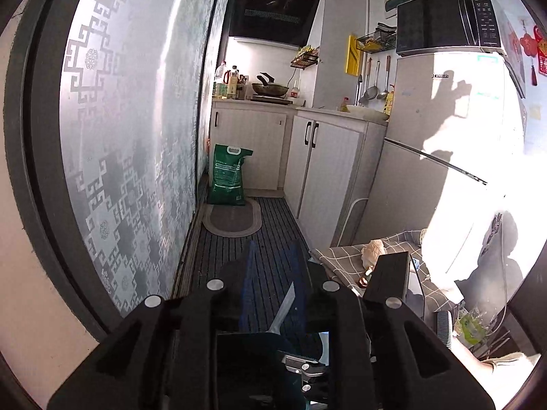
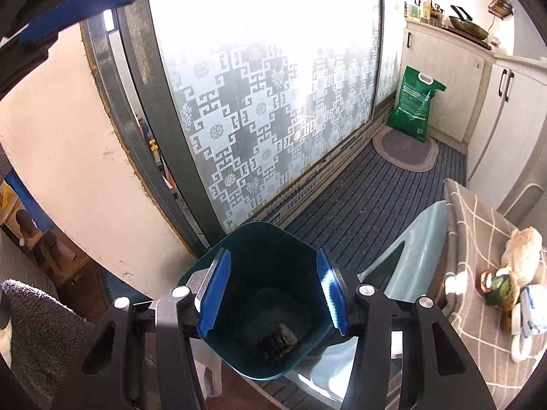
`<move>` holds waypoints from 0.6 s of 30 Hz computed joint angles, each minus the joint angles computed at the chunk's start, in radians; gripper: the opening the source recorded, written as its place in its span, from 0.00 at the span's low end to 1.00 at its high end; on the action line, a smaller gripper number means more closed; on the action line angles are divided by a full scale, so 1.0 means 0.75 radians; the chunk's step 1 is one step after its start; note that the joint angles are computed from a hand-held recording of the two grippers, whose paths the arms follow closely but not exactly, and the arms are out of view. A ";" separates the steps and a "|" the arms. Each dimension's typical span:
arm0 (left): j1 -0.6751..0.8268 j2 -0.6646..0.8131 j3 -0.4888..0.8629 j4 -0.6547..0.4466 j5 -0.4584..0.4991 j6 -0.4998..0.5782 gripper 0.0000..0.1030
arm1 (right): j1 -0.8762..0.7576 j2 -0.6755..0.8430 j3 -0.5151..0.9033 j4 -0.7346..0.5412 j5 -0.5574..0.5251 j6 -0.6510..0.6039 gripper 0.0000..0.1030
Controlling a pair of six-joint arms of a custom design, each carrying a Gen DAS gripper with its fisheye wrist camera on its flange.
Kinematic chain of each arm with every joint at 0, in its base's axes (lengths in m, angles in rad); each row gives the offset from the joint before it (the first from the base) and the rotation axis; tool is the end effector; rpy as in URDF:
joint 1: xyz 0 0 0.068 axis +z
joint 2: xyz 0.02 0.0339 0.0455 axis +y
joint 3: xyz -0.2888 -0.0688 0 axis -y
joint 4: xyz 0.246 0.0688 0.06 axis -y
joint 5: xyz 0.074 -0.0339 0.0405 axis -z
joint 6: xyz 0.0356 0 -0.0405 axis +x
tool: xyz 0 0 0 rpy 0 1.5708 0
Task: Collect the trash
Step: 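Grasp the brown peel with the left tool while the right tool grasps the blue wipes pack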
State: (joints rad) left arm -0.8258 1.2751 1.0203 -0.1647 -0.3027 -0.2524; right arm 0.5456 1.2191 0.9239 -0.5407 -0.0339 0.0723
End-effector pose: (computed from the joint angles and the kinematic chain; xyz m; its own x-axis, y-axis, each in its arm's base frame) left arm 0.2028 -0.2042 0.3418 -0.3965 0.0783 -0.9147 0.4317 0.8952 -0.1105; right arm 0.2103 0.1291 0.2892 -0.6714 -0.3231 -0.6669 -0.4908 0.8681 0.0735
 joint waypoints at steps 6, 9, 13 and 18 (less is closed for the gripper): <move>-0.048 0.087 0.048 0.009 -0.020 0.005 0.30 | -0.173 -0.142 0.025 -0.093 -0.011 -0.094 0.50; -0.068 0.143 0.076 0.015 -0.021 0.003 0.31 | -0.317 -0.198 0.043 -0.143 -0.077 -0.154 0.50; -0.094 0.236 0.133 0.012 -0.003 0.001 0.35 | -0.553 -0.241 0.066 -0.197 -0.193 -0.253 0.50; -0.153 0.364 0.207 0.013 0.011 0.042 0.37 | -0.905 -0.245 0.105 -0.265 -0.383 -0.414 0.50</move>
